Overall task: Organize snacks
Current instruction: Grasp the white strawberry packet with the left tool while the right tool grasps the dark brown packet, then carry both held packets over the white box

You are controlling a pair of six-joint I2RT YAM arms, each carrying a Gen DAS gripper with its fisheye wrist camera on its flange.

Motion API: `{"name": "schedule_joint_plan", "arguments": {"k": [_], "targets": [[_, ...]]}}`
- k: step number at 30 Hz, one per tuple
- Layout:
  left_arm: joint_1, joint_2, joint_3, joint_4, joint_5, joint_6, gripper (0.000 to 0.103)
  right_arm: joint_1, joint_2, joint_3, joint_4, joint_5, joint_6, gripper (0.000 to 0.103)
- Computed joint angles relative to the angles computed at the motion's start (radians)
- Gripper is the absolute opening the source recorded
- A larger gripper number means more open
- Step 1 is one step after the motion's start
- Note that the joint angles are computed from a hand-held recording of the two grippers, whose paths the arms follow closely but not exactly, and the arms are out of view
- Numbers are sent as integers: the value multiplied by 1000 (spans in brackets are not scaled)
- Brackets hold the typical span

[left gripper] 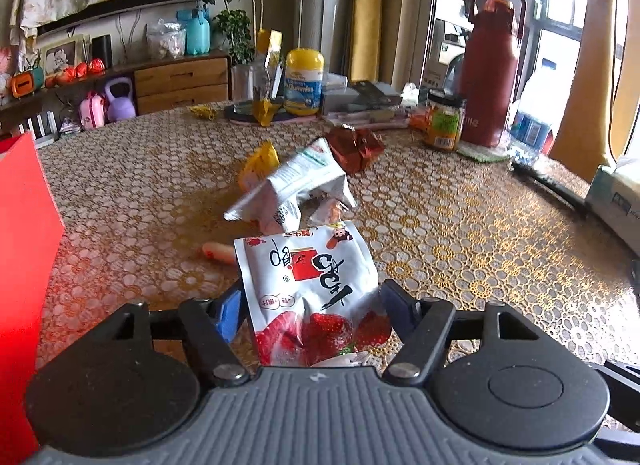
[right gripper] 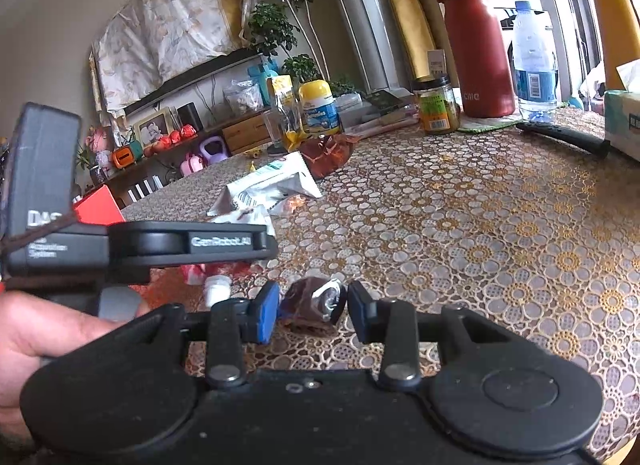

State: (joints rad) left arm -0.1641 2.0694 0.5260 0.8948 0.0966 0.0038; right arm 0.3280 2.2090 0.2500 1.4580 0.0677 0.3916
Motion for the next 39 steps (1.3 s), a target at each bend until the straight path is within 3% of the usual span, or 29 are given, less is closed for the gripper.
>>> {"name": "schedule_joint_plan", "arguments": {"k": [17, 31, 39], "targets": [[235, -380, -247, -29, 163, 45, 70, 135, -225, -38, -130, 147, -30, 37], [503, -725, -351, -215, 357, 100, 70, 290, -430, 20, -332, 249, -78, 37], [680, -801, -337, -297, 462, 135, 70, 381, -487, 110, -445, 281, -113, 37]]}}
